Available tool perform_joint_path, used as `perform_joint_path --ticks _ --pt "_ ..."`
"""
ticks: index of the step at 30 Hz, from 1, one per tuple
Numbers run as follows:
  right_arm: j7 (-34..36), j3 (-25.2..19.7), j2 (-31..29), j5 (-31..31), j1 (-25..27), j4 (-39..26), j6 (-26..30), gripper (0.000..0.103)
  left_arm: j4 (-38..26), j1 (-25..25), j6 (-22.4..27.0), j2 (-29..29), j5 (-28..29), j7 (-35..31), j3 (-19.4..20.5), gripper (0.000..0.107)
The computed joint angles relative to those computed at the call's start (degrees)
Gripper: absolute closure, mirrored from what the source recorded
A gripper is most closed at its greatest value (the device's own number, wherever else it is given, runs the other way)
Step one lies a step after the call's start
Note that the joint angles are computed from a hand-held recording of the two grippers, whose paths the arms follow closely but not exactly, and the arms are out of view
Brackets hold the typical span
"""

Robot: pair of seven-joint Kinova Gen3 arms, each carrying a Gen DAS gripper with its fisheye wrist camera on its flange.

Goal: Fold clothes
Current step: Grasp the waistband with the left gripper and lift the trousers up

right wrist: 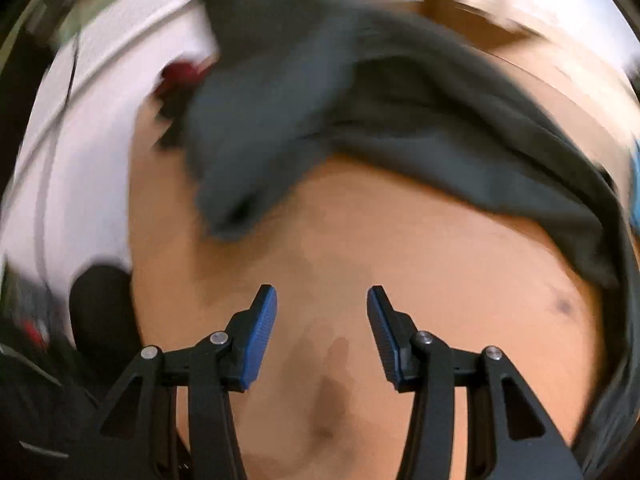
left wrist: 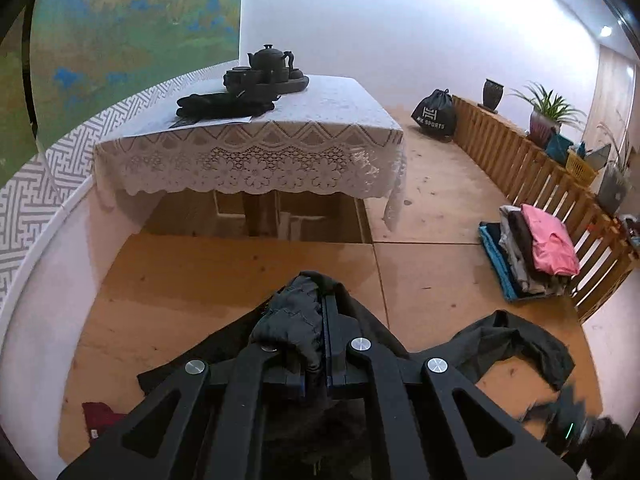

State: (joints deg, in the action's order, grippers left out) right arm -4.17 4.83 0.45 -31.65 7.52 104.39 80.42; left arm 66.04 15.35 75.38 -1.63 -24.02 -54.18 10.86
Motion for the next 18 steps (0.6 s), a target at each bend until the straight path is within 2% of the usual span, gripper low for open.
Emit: perform_joint_path --ticks 4,6,8,10,11,12,14,18 --pt "1.8 -2.4 -5.3 -2.4 -4.3 5.8 -4.3 0.056 0.0 -0.4 0.6 -0.6 0.7 0.0 -0.2 0.103" --pt "1.3 -2.6 -6.5 -3.6 -7.9 7.7 -8.6 0.056 -0.2 -0.4 1.4 -0.7 0.4 0.0 0.1 0.102" --pt "1.6 -5.8 -7.1 -4.7 -8.3 9.5 -13.2 0.056 0.0 -0.4 1.8 -1.0 0.3 -0.4 0.3 0.102" --pt "1.6 -6.7 -7.0 -5.9 -10.4 10.7 -17.0 0.057 0.1 -0.5 2.0 -1.2 0.2 -0.8 0.4 0.102" --pt "0.6 -5.5 -5.9 -5.9 -12.6 10.1 -17.4 0.07 0.2 -0.6 2.2 -1.4 0.1 -0.9 0.4 0.102" --pt "-1.2 -5.3 -4.7 -5.1 -13.8 8.8 -17.0 0.102 0.4 -0.8 2.3 -1.6 0.0 -0.9 0.4 0.102" --pt "-5.0 -5.3 -4.3 -3.0 -13.5 5.7 -15.5 0.101 0.9 -1.3 2.6 -2.4 -0.5 -0.7 0.4 0.102" --pt "-5.1 0.1 -5.5 -4.4 -9.5 -3.3 -7.3 0.101 2.0 -2.8 3.1 -4.4 -2.6 -0.1 1.0 0.102"
